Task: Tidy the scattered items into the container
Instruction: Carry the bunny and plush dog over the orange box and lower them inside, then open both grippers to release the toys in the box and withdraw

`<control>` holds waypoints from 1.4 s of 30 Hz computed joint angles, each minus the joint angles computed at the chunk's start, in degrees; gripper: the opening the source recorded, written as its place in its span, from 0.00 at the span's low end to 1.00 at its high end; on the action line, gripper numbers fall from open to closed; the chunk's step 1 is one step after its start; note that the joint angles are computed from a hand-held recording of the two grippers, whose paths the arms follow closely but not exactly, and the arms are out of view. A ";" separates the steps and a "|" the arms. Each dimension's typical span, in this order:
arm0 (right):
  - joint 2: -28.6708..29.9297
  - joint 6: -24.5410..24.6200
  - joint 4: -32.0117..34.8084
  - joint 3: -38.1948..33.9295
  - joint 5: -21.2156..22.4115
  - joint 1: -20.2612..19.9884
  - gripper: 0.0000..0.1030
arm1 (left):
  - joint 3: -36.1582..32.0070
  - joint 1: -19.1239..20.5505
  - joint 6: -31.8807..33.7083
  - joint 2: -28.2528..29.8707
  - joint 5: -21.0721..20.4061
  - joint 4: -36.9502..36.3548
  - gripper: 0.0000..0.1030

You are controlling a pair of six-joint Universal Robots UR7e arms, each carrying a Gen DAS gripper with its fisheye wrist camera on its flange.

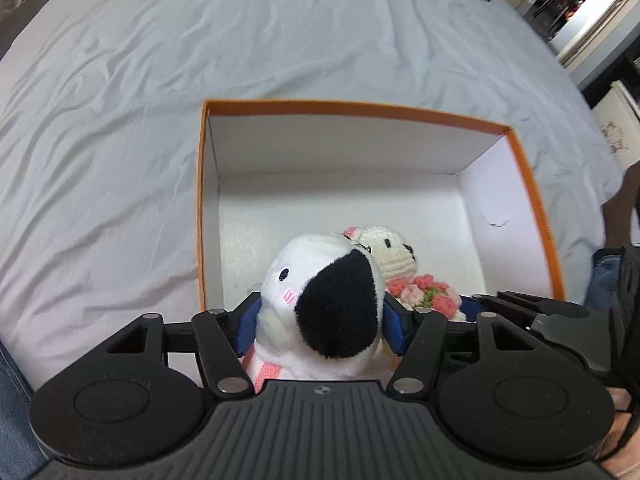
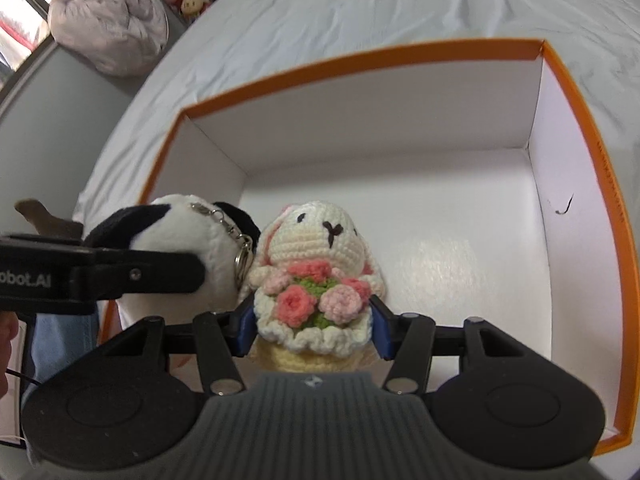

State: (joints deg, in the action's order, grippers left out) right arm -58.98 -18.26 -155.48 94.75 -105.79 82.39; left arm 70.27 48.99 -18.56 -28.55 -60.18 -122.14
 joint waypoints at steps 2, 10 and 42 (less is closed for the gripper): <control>0.58 0.12 0.73 -0.77 -0.13 0.02 0.57 | -0.41 0.07 -0.89 0.53 1.12 1.10 0.70; 1.65 -1.20 1.46 -1.51 -0.27 -0.02 0.58 | -0.39 0.46 -0.84 0.80 1.31 2.13 0.74; -0.68 -7.70 2.36 1.98 1.81 -0.43 0.54 | 20.53 -4.15 4.74 -12.91 7.80 -20.16 0.68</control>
State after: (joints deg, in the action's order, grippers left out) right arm -59.66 -25.97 -153.12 96.73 -103.99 81.96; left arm 90.80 44.84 -13.81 -41.45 -52.38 -142.29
